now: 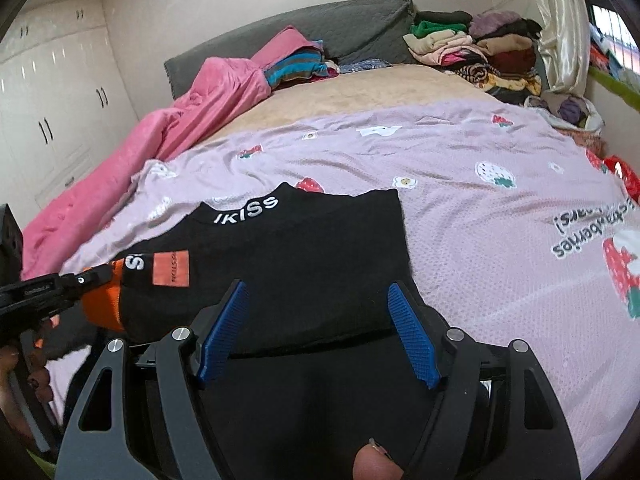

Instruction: Fold small clothes

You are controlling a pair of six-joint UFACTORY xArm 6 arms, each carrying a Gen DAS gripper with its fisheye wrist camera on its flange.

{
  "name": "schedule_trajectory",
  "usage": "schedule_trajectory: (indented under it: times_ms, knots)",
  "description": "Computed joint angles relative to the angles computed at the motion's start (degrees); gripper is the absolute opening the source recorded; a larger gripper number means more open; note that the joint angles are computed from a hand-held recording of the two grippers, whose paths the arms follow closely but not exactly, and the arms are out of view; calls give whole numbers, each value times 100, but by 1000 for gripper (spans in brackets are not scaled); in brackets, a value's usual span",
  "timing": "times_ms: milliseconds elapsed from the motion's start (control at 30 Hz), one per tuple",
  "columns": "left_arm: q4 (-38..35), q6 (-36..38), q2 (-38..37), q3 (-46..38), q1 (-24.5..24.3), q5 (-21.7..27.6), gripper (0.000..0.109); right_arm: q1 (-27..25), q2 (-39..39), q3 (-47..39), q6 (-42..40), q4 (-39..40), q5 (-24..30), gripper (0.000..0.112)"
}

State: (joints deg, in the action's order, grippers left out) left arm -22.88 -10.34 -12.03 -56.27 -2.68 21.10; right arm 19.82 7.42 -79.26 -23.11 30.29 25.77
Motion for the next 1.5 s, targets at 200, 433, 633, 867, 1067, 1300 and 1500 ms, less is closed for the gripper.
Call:
schedule_trajectory:
  times_ms: [200, 433, 633, 867, 1067, 1300, 1500]
  knots:
    - [1698, -1357, -169, 146, 137, -105, 5, 116, 331, -381, 338, -671, 93, 72]
    - [2823, -2024, -133, 90, 53, -135, 9, 237, 613, -725, 286, -871, 313, 72]
    - [1256, -794, 433, -235, -85, 615, 24, 309, 816, -903, 252, -1106, 535, 72]
    - [1971, -1249, 475, -145, -119, 882, 24, 197, 955, -986, 569, -1488, 752, 72]
    - [2135, -1286, 328, -5, -171, 850, 31, -13, 1303, -1297, 987, -1673, 1310, 73]
    - [2424, -1514, 182, 144, -231, 711, 34, -61, 891, -765, 705, -1189, 961, 80]
    - [2502, -1689, -113, 414, -234, 525, 45, -137, 390, -186, 373, -631, 620, 89]
